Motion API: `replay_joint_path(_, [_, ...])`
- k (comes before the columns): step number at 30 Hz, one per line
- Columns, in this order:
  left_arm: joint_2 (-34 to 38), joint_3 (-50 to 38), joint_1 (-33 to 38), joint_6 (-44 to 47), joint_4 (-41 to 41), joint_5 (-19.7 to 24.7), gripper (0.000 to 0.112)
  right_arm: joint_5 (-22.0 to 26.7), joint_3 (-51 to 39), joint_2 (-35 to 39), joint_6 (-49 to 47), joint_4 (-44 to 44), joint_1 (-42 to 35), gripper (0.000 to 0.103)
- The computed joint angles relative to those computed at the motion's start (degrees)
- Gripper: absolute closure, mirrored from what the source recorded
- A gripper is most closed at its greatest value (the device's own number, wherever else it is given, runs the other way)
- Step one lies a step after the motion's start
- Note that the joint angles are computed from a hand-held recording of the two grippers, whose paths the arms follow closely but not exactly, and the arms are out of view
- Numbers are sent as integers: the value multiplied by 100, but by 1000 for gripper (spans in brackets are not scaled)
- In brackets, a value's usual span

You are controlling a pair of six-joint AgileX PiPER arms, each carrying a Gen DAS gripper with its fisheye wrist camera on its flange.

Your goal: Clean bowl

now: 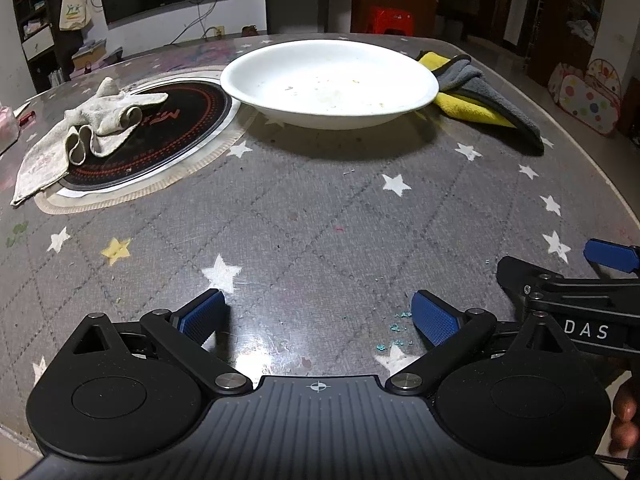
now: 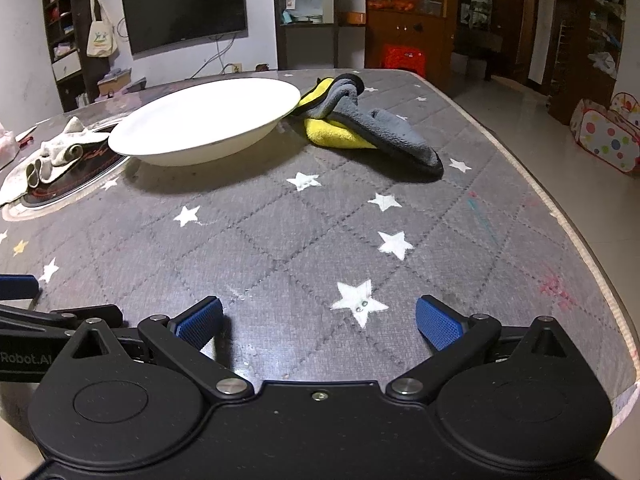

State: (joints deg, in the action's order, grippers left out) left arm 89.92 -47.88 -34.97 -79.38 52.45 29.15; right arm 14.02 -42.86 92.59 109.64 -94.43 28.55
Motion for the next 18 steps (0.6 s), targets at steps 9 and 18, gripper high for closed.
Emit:
replay_joint_path(9, [34,-10,-28,-69,31,31,11,-46,-123,19,-783,740,-47,0])
replay_joint_path(18, [70,-30,-94,-153,82,121,11,-42,-212,50,-1306,1182,-77,0])
